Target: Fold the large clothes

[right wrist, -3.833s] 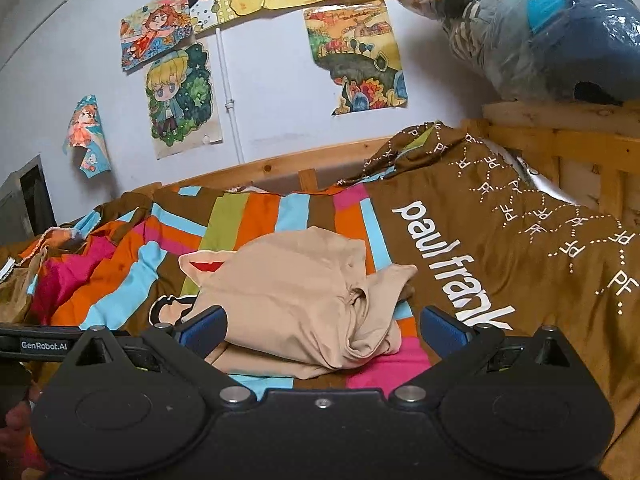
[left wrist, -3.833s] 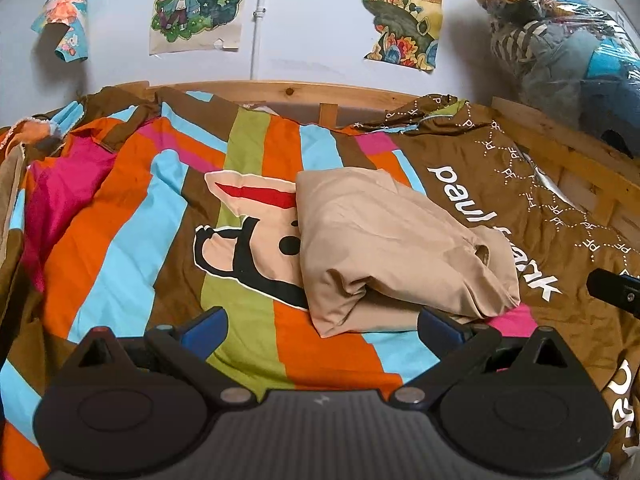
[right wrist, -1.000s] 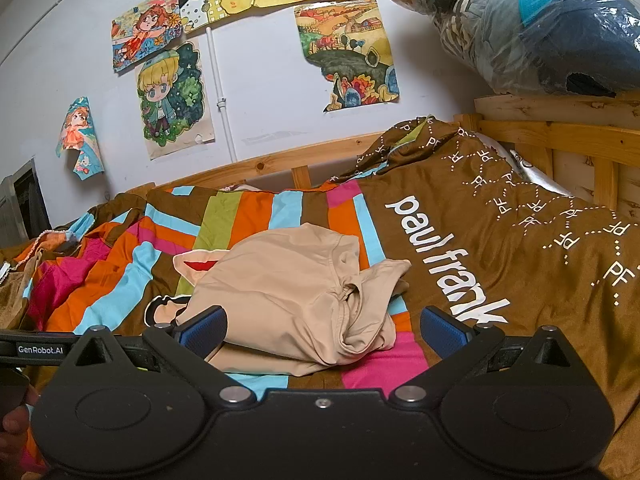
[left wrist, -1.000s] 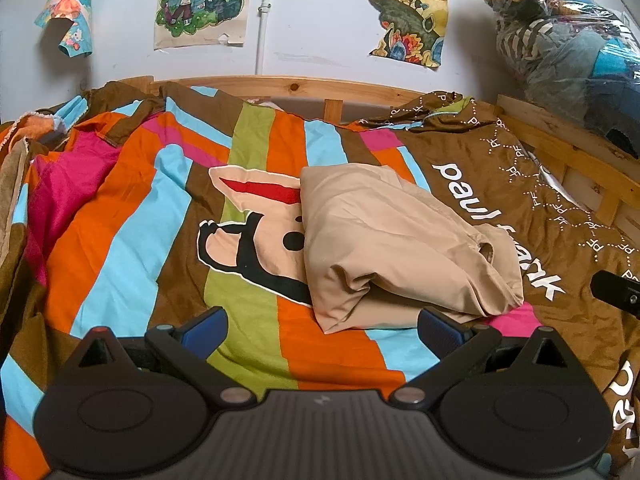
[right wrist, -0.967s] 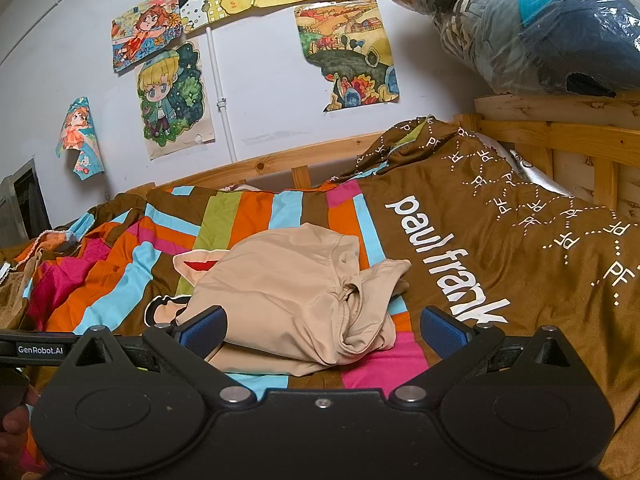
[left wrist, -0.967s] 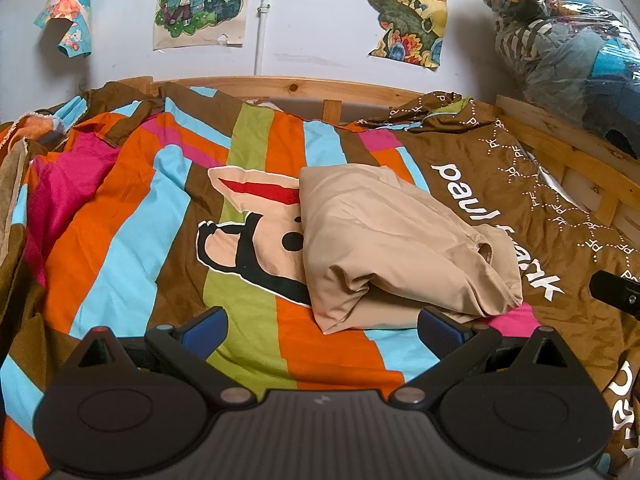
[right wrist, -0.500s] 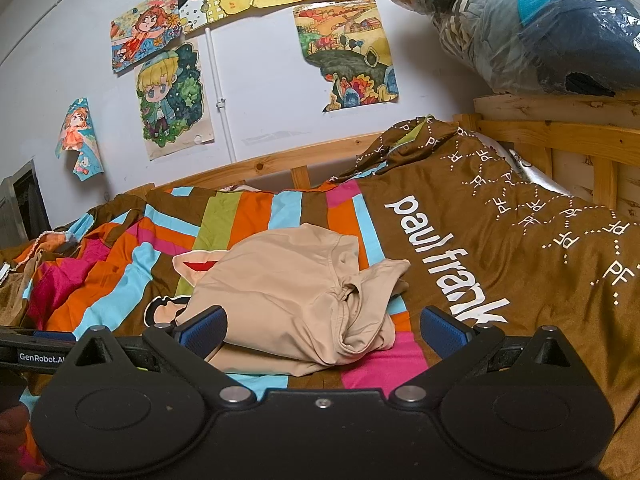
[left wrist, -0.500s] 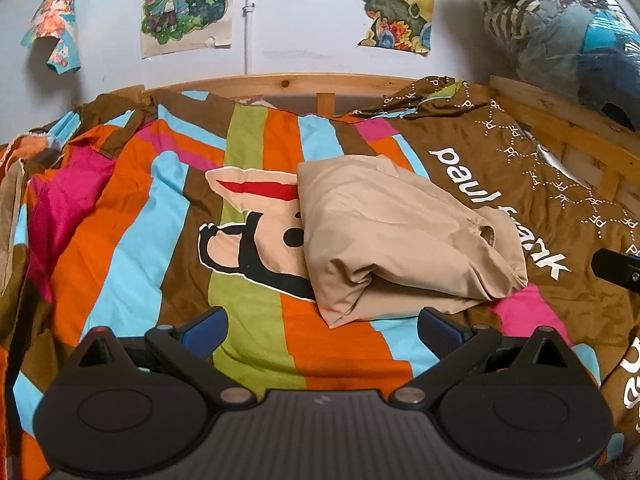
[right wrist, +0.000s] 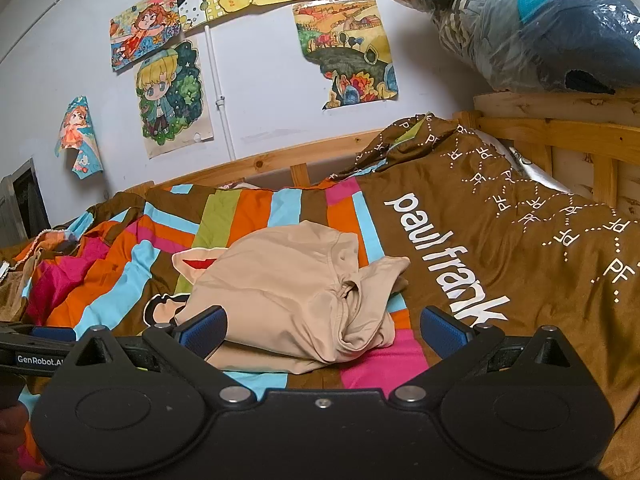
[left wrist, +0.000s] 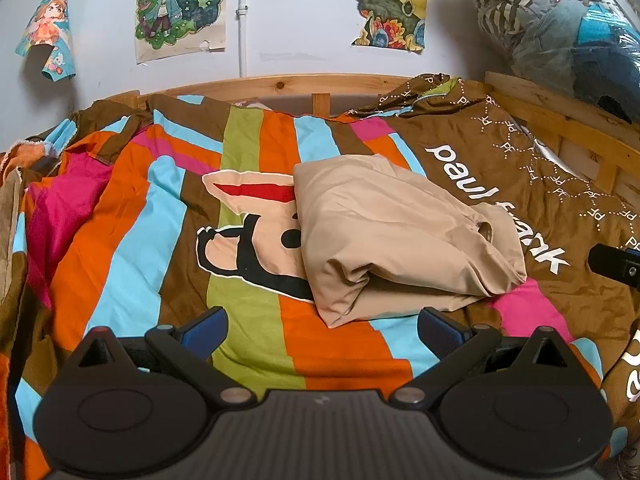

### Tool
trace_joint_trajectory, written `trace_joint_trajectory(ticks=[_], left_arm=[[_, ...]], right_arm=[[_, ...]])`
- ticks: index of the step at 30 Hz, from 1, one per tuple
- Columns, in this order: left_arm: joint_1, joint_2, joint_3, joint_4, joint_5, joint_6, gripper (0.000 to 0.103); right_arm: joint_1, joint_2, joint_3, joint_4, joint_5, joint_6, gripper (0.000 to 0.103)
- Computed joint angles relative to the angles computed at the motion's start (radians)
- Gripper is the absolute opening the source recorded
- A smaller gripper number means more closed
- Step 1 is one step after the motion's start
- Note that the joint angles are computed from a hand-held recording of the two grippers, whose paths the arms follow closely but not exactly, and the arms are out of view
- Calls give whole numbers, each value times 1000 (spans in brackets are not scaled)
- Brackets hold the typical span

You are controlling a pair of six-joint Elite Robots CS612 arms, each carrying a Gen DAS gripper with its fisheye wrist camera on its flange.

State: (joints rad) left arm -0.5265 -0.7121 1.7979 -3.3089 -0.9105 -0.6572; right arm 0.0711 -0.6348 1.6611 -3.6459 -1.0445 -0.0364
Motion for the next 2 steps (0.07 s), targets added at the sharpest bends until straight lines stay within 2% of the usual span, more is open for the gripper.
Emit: trace_joint_trajectory(ticks=[2], left_arm=[[0,0,0,0,-1,2,102]], right_arm=[[0,0,1,0,1,0,102]])
